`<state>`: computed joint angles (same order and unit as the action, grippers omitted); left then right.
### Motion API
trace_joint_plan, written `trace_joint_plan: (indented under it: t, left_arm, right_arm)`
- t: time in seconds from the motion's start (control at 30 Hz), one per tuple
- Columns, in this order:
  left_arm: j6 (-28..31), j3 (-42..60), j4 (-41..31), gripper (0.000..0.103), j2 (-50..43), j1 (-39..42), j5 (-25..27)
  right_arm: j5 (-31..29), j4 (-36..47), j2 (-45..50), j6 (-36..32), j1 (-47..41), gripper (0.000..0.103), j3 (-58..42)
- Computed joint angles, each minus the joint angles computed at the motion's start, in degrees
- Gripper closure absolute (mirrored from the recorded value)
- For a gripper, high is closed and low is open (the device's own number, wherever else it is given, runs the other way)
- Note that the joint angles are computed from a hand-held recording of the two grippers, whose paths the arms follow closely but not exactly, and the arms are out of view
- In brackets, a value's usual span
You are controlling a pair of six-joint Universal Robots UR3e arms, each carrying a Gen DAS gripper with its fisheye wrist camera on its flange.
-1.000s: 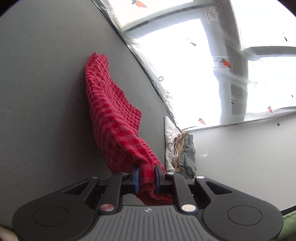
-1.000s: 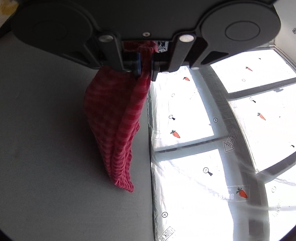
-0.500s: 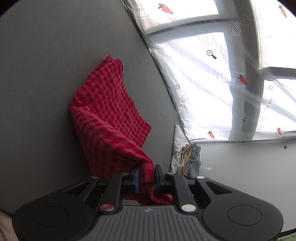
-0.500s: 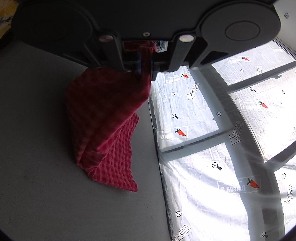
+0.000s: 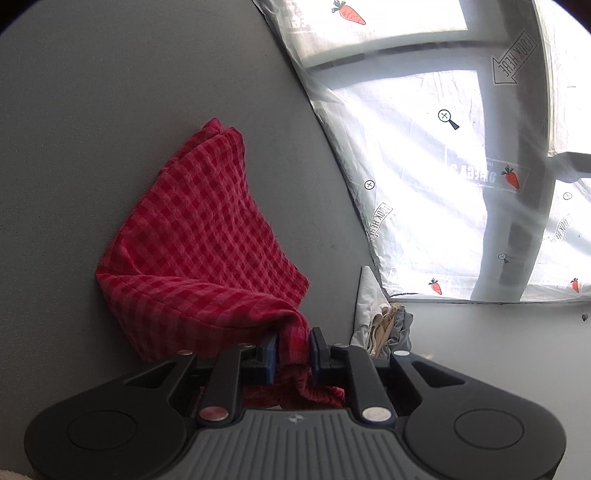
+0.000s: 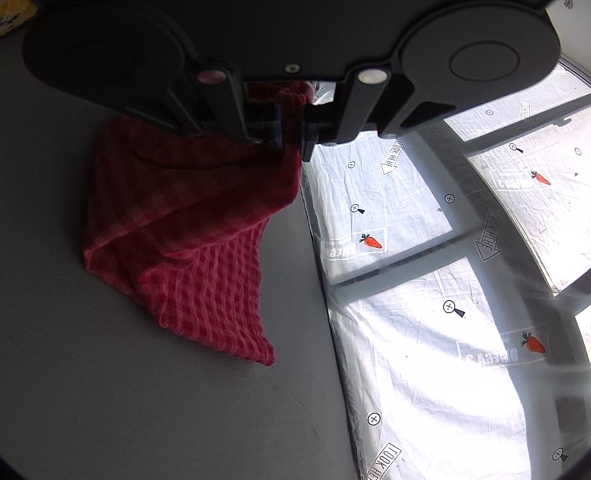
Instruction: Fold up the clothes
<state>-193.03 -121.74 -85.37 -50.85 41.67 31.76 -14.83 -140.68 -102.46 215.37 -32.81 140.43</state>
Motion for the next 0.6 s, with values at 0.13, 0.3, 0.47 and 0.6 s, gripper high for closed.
trace_joint_plan:
  t: [0.13, 0.3, 0.47, 0.6]
  left_arm:
    - [-10.3, 0.2, 21.7, 0.085, -13.3, -6.1, 2.1]
    - [-19.7, 6.6, 39.4, 0.085, -31.3, -11.8, 5.6]
    - [-27.6, 14.2, 47.2, 0.074, -43.9, -15.2, 10.5]
    - [-31.7, 14.6, 52.5, 0.064, -46.4, -14.8, 10.8]
  right_arm:
    - [-2.3, -32.7, 18.5, 20.8, 5.6, 0.094, -4.9]
    - [-7.3, -45.5, 34.9, 34.0, 11.7, 0.093, -19.1]
    - [-11.6, -44.9, 44.9, 40.8, 15.7, 0.087, -32.6]
    - [-12.4, -44.8, 48.1, 42.0, 16.6, 0.078, -37.6]
